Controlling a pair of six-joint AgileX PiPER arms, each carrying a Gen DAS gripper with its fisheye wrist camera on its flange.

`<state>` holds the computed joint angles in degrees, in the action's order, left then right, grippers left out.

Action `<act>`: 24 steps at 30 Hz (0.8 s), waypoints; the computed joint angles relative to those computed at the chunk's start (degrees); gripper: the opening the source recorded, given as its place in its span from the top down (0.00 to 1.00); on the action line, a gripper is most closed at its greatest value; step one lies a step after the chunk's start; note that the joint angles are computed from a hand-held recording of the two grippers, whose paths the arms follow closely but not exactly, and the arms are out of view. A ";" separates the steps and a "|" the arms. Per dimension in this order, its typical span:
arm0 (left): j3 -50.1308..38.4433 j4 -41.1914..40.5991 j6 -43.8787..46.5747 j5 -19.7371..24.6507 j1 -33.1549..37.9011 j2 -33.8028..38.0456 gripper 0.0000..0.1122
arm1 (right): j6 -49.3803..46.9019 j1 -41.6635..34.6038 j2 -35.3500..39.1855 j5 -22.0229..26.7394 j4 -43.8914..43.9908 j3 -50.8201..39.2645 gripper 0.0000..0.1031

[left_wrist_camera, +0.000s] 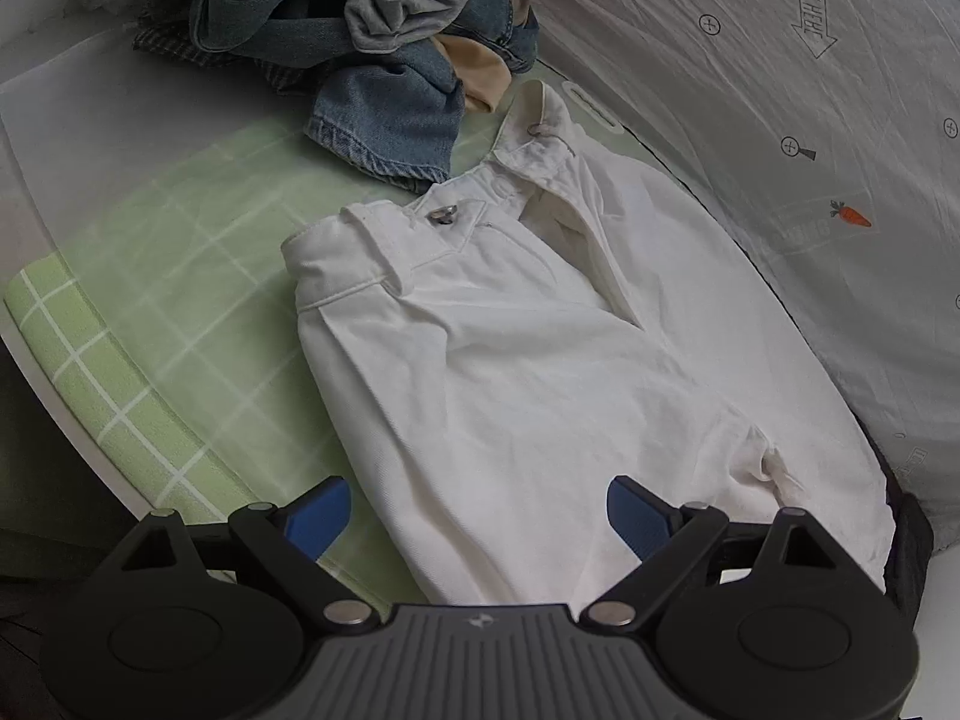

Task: Fold clothes

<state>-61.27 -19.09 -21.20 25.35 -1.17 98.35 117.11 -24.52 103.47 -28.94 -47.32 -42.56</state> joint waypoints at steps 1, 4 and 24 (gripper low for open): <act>-0.06 -0.53 1.11 0.03 0.45 0.38 0.18 | -0.71 0.00 -0.24 0.02 0.75 0.38 0.00; -0.86 -2.80 4.07 0.56 1.77 2.43 0.18 | -3.02 0.39 -0.18 -0.09 3.55 0.79 0.00; -5.49 13.02 -19.44 -5.66 -1.82 9.10 0.18 | -6.34 -0.44 2.82 5.75 10.71 -5.52 0.05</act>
<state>-66.76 -6.07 -40.64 19.69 -3.00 107.44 110.77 -24.97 106.29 -23.20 -36.60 -48.08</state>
